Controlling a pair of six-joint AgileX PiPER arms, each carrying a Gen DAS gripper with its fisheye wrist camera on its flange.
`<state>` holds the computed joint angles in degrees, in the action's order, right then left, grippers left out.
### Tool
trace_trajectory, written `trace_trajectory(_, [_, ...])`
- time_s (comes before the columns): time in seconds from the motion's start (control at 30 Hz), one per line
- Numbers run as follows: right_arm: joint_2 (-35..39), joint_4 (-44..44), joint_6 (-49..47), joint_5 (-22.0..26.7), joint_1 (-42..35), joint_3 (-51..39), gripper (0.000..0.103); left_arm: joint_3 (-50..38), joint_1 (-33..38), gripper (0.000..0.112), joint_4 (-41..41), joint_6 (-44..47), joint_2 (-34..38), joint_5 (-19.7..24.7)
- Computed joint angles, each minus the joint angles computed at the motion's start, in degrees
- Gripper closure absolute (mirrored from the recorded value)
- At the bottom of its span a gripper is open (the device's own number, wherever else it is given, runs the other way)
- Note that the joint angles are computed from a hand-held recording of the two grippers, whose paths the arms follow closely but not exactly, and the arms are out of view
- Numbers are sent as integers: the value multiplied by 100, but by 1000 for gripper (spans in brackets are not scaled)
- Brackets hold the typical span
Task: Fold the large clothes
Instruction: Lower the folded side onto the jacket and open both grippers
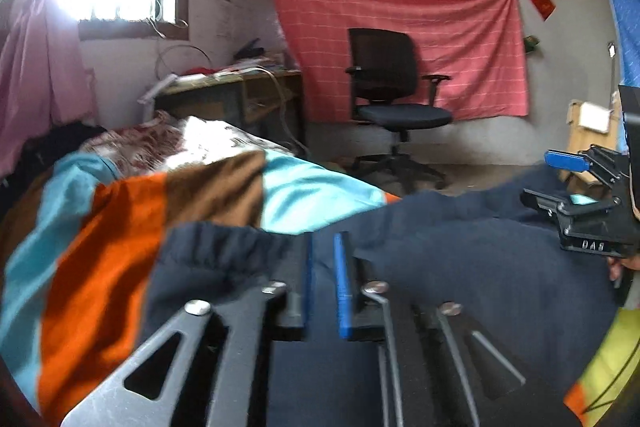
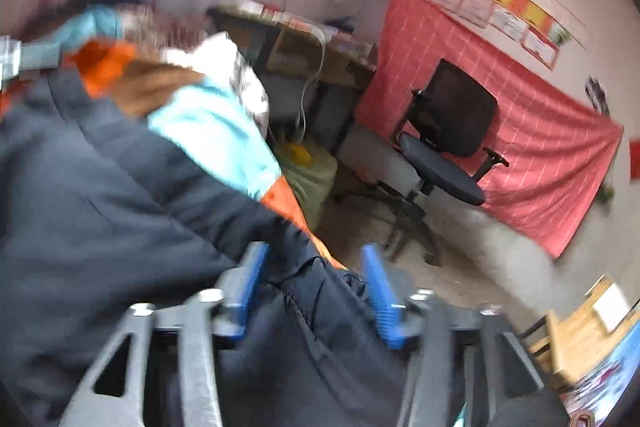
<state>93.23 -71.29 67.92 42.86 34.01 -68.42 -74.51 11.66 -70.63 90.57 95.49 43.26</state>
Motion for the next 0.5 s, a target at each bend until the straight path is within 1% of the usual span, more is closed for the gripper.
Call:
trace_trajectory(0.03, [-150,-107,194,-13,50,115,31,156,102,75,-122,90,-79,244])
trace_trajectory(0.07, [-378,-229,457,-53,120,319,30,316,174,57,-309,215,-154,408])
trace_trajectory(0.1, [-579,-251,653,-62,196,479,30,474,261,52,-494,361,-211,600])
trace_trajectory(0.13, [-743,-230,825,-70,265,601,28,592,302,52,-563,433,-264,748])
trace_trajectory(0.17, [-994,-232,1142,-168,352,860,26,680,255,52,-458,419,-316,797])
trace_trajectory(0.23, [-1248,-310,1624,-306,483,1205,22,817,36,52,-295,463,-355,534])
trace_trajectory(0.3, [-1281,-325,1907,-456,582,1452,22,874,-311,52,-148,441,-283,26])
trace_trajectory(0.4, [-832,-157,1729,-601,523,1352,22,993,-652,51,-586,891,-227,-603])
trace_trajectory(0.5, [-379,-247,1767,-654,300,1016,22,634,-930,50,-606,662,74,-1100])
